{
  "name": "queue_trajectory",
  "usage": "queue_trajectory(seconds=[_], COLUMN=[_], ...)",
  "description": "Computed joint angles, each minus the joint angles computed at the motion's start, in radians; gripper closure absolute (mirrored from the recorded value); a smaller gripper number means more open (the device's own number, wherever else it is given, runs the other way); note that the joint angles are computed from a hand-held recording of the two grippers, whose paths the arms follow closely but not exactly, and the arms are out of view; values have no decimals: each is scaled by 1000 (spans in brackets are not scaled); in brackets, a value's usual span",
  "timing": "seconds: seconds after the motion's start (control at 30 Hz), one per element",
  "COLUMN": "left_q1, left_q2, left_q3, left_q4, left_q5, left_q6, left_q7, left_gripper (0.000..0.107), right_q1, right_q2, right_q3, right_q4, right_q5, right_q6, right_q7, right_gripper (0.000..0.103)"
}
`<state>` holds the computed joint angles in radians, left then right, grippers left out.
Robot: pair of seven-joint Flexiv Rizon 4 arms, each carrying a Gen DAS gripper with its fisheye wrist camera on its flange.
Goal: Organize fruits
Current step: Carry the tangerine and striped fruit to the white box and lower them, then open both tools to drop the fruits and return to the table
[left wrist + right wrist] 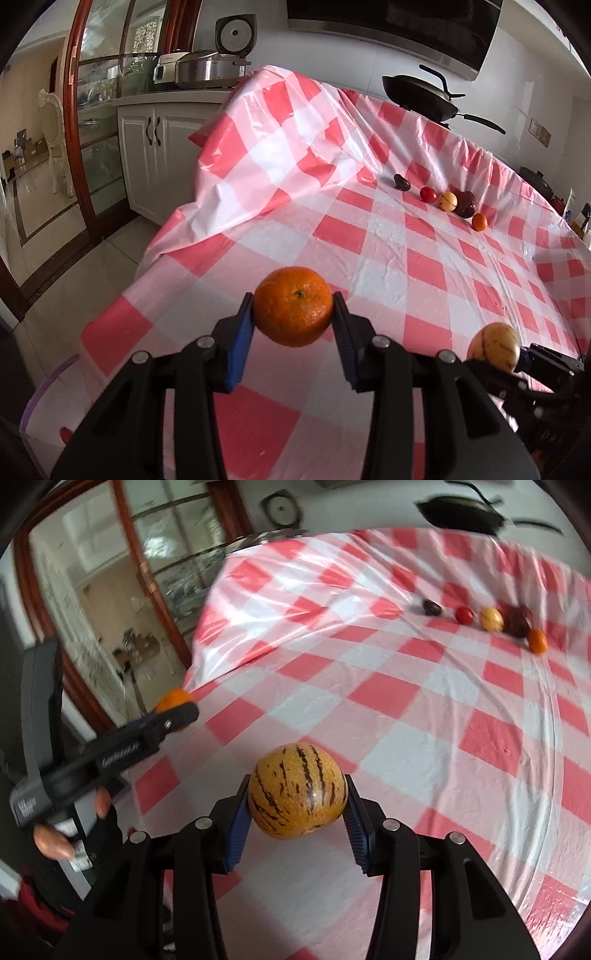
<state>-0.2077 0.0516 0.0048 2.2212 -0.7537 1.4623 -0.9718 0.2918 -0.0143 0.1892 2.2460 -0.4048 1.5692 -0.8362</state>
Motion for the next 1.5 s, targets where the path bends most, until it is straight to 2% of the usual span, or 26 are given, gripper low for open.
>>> queue_trajectory(seconds=[0.17,0.23,0.43,0.53,0.57,0.63,0.73,0.8,1.0,1.07,1.13,1.2,1.3,1.4,1.5], left_q1=[-33,-34,95,210,274,322,404,430,471,483,468,473,502,495,496], left_q2=[74,116,222,258,264,262,232,210,123,108,107,106,81,67,62], left_q3=[48,78,148,159,155,162,167,172,177,173,186,186,169,175,173], left_q4=[78,121,203,229,234,241,256,265,275,265,268,259,216,199,182], left_q5=[-99,-106,75,214,296,363,462,498,586,627,596,609,706,726,785], left_q6=[27,44,-3,-42,-77,-102,-157,-182,-209,-247,-235,-251,-327,-362,-391], left_q7=[122,143,9,-77,-127,-166,-252,-293,-376,-405,-393,-407,-477,-480,-510], left_gripper=[65,65,65,65,65,65,65,65,65,65,65,65,65,64,59], right_q1=[47,77,172,215,228,258,313,343,347,352,360,364,366,366,367], right_q2=[0,-3,-26,-49,-59,-91,-160,-207,-323,-353,-381,-395,-394,-391,-382], right_q3=[47,73,154,190,197,209,185,164,144,126,120,119,124,121,122], right_q4=[-13,-27,-100,-142,-153,-175,-192,-202,-286,-307,-328,-331,-322,-322,-313], right_q5=[70,110,283,354,364,366,260,194,182,162,149,130,113,111,105], right_q6=[-9,-19,-86,-148,-171,-236,-318,-368,-486,-528,-583,-611,-619,-638,-642], right_q7=[-140,-223,-532,-692,-732,-797,-795,-763,-717,-694,-676,-684,-698,-684,-682], right_gripper=[57,57,57,57,57,57,57,57,57,57,57,57,57,56,55])
